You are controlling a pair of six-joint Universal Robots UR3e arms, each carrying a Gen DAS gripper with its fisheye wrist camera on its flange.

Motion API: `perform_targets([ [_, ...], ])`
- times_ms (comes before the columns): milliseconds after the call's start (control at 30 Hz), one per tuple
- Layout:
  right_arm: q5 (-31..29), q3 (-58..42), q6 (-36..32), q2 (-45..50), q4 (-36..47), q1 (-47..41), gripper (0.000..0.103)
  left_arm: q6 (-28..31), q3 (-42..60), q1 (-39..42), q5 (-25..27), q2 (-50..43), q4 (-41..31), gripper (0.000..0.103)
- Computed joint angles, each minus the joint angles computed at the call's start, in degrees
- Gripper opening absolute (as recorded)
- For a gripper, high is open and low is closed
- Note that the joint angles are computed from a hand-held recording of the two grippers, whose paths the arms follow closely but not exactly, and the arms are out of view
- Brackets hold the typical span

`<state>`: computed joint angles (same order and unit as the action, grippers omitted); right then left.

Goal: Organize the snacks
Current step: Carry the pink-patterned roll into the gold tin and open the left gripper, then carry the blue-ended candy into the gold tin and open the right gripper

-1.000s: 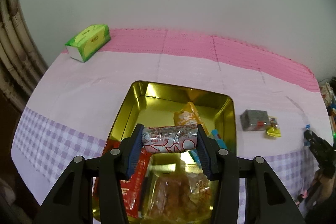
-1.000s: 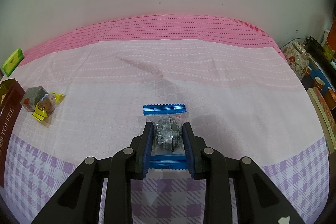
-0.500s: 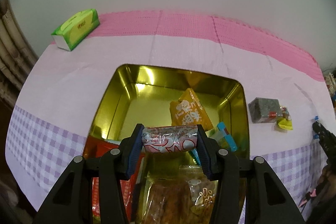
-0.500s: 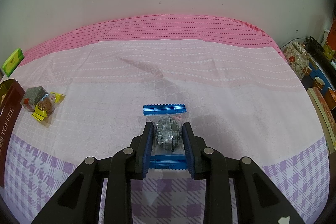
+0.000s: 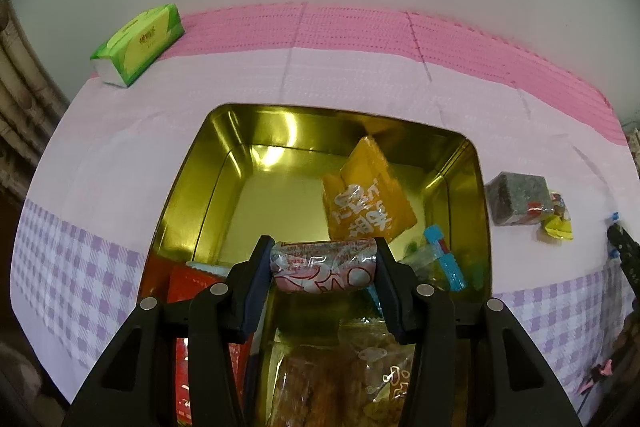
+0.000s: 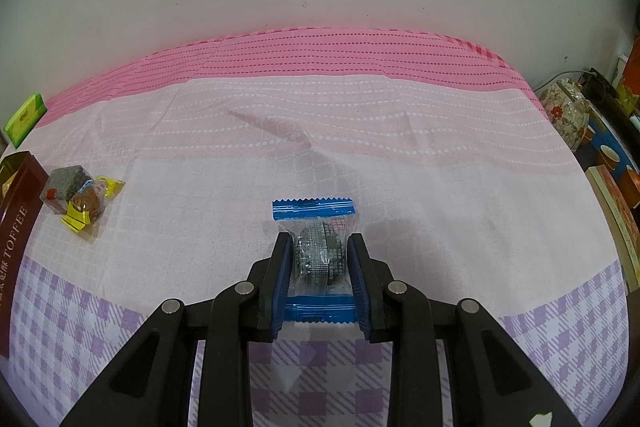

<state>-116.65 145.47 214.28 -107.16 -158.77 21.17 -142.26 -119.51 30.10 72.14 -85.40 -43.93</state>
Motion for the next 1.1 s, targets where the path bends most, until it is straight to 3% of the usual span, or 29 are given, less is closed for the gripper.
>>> perform_targets([
  [633, -0.01, -0.04, 0.08, 0.02, 0.05, 0.06, 0.027, -0.48, 2.53, -0.53, 1.51, -0.92, -3.58, 0.052],
  [1100, 0.02, -0.03, 0.04, -0.10, 0.17, -0.02, 0.027, 3.73, 3.04, 4.37, -3.30, 6.12, -11.12, 0.055],
])
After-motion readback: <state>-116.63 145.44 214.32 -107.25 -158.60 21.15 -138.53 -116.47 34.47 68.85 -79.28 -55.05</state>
